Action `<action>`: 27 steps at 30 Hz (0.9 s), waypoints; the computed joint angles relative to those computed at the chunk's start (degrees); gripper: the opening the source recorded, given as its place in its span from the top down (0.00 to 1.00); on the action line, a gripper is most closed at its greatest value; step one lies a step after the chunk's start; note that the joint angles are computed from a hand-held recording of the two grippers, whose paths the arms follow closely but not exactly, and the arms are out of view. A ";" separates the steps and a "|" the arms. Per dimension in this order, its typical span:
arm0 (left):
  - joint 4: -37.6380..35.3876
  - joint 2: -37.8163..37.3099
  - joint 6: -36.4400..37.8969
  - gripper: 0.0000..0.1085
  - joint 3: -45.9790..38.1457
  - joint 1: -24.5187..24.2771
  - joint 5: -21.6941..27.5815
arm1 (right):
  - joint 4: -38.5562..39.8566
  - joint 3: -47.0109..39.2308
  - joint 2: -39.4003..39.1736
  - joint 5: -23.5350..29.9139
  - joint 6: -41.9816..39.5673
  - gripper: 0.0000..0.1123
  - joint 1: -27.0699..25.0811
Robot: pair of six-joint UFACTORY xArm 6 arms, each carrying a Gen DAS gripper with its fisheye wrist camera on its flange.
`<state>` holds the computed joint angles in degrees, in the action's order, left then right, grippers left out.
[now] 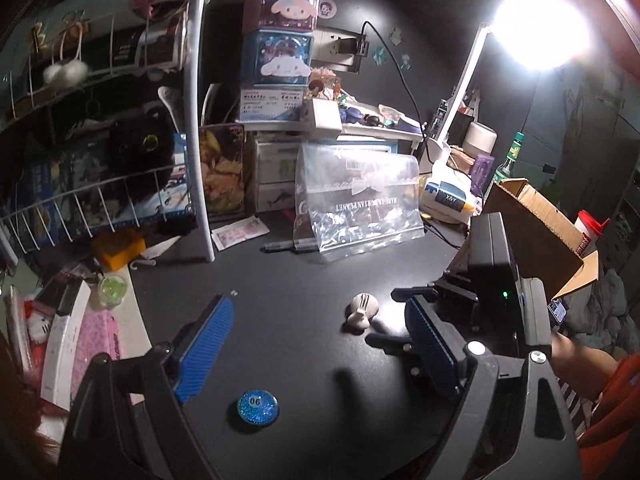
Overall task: Organize objects
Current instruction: 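Move the right gripper to the small white cat-shaped keychain figure, then grasp the white keychain figure with the right gripper and lift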
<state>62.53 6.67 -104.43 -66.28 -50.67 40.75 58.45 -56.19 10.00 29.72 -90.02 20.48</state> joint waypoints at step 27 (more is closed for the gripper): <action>-6.38 4.99 6.16 0.30 -2.54 4.64 -17.74 | 6.88 5.35 -11.33 13.91 -10.35 0.67 -3.91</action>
